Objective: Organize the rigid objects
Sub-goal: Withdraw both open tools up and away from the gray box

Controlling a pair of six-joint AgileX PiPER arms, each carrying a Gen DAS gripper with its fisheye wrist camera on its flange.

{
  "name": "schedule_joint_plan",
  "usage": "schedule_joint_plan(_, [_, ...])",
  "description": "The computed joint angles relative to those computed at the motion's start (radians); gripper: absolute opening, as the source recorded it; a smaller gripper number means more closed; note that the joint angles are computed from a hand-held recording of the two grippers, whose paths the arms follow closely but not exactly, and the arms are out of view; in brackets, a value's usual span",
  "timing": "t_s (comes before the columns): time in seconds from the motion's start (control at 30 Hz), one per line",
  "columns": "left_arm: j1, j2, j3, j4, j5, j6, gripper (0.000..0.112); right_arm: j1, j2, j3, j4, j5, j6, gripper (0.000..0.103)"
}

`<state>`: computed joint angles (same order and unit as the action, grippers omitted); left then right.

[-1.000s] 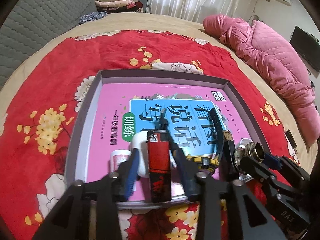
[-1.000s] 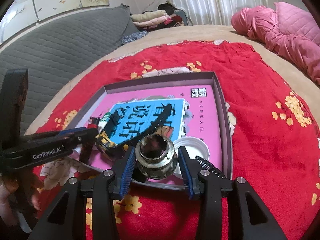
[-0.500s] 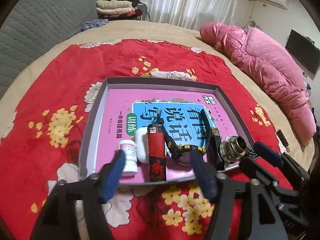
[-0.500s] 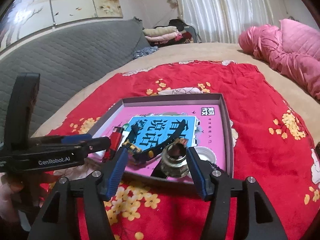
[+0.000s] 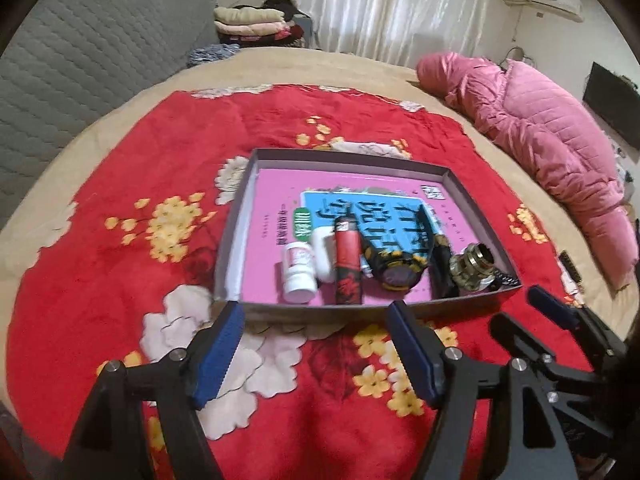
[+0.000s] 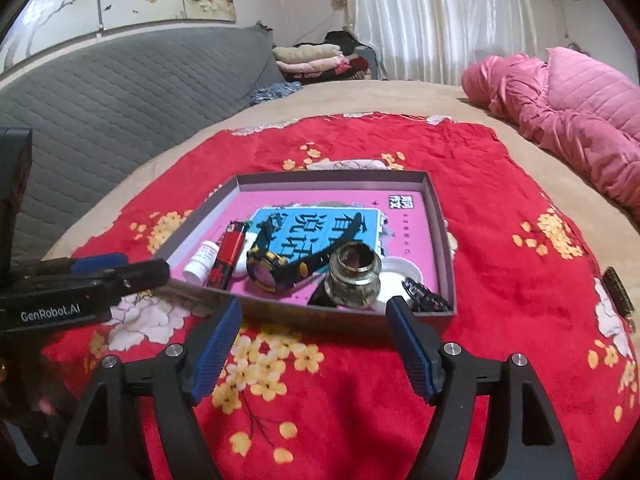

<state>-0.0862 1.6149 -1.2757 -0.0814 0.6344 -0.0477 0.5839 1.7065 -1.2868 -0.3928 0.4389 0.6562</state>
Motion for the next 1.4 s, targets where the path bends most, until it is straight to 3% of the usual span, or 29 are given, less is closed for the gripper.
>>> schedule_joint_plan(0.07, [-0.021,-0.019,0.025,0.086,-0.009,-0.076,0.073,0.013,-0.017,0.016,-0.041,0.017,0.039,0.076])
schedule_joint_plan(0.27, [-0.044,-0.058,0.081,0.124,-0.02,-0.118,0.073,0.05,-0.061,0.05,-0.135,0.07,0.143,0.076])
schedule_joint_plan(0.53, [-0.061,-0.092,0.104,0.081,-0.018,-0.109,0.073,0.073,-0.103,0.079,-0.126,0.123,0.194,0.076])
schedule_joint_plan(0.67, [-0.031,-0.101,0.124,-0.023,-0.007,-0.044,0.073,0.093,-0.108,0.081,-0.173,0.159,0.243,0.076])
schedule_joint_plan(1.0, [-0.058,-0.126,0.183,-0.034,-0.022,-0.023,0.073,0.14,-0.095,0.068,-0.26,0.205,0.317,0.076])
schedule_joint_plan(1.4, [-0.092,-0.104,0.202,0.13,-0.063,-0.138,0.073,0.127,-0.079,0.074,-0.233,0.207,0.291,0.076])
